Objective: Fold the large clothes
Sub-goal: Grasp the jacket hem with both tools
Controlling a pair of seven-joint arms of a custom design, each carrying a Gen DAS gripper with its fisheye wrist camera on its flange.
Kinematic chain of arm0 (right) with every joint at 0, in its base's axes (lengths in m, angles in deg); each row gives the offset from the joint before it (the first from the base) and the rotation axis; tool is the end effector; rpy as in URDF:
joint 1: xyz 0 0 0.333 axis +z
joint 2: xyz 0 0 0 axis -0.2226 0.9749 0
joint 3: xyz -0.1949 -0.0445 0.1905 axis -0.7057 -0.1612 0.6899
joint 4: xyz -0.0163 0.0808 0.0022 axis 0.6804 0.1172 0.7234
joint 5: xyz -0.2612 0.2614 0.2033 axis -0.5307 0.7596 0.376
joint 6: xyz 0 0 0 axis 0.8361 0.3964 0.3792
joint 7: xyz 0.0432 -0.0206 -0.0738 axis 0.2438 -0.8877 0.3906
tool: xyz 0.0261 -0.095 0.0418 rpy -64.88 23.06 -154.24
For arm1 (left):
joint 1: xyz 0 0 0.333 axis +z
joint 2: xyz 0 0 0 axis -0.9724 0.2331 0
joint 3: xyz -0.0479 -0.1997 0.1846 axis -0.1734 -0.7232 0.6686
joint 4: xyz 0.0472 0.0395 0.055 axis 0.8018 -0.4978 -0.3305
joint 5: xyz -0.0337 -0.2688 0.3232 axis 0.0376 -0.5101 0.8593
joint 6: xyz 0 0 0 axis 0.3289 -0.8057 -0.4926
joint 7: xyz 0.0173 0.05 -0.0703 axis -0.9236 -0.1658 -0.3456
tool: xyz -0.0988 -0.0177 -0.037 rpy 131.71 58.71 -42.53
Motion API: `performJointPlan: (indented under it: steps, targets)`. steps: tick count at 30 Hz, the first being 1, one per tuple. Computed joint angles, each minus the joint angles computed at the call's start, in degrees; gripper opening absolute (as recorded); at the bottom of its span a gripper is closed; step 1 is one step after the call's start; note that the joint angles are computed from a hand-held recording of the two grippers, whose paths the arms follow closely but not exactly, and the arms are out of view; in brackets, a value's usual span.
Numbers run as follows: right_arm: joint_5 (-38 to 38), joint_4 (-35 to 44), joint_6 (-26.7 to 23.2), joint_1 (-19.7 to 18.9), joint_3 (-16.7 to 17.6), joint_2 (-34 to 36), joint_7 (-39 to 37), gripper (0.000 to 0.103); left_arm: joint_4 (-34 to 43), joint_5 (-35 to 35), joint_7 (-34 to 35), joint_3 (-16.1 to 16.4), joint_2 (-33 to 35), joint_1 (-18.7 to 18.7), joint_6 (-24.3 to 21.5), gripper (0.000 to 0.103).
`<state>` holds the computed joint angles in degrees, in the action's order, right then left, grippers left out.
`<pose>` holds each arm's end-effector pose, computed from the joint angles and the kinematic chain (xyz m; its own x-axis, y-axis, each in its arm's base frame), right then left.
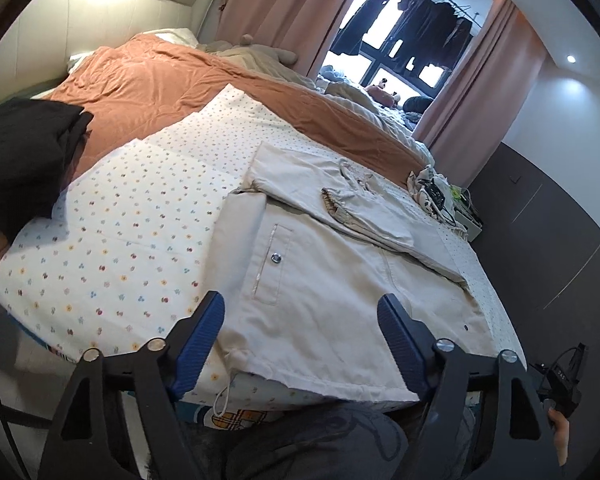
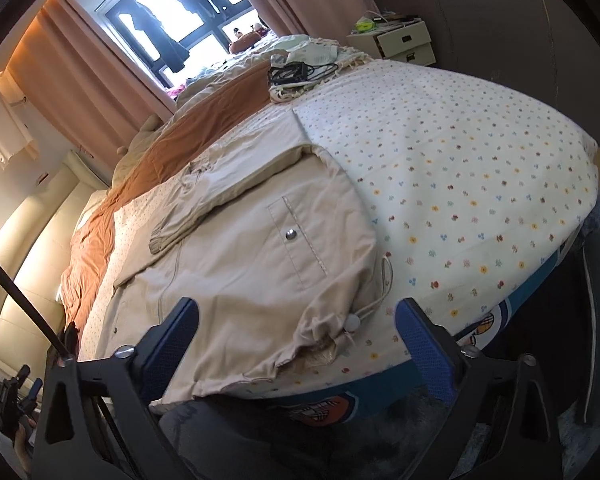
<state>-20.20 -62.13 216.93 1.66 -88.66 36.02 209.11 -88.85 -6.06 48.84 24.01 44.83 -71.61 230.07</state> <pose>0.5699 0.1309 0.5631 -0.1100 -0.8498 -0.5155 -0.5779 0.4766 -0.6624 0.6219 0.0484 0.5649 0.0563 -0.8872 0.4579 -0.6155 -0.3920 -0.6838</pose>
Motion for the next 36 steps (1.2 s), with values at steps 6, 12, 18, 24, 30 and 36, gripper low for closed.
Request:
performJointPlan:
  steps: [6, 12, 18, 24, 30, 36]
  targets:
    - [9.49, 1.36, 0.41, 1.83, -1.65, 3.07, -4.59, 0.073, 0.8, -2.43, -0.06, 0.25, 3.14, 0.95, -2.29, 0.07]
    - [28.22, 4.95, 0.03, 2.65, -2.07, 7.54, -18.37, 0.067, 4.7, -6.59, -0.18, -0.67, 8.78, 2.95, -6.05, 0.062]
    - [39.83, 11.65, -4.22, -0.91, 1.12, 13.71, -27.72, 0.067, 9.58, -9.07, -1.01, -2.19, 14.23, 5.36, -11.17, 0.062]
    - [52.86, 15.03, -10.06, -5.88, 5.11, 16.24, -36.55, 0.067, 13.99, -8.61, -4.11, -3.32, 18.6, 7.17, -15.3, 0.062]
    - [65.79, 17.49, -11.46, -6.78, 6.08, 18.61, -46.62, 0.067, 17.81, -12.09, -4.56, -5.08, 22.62, 9.28, -17.74, 0.062]
    - [68.63, 22.1, -7.52, -7.33, 7.39, 23.0, -47.82, 0.064, 19.47, -18.65, -2.49, -6.85, 23.91, 12.0, -20.94, 0.062]
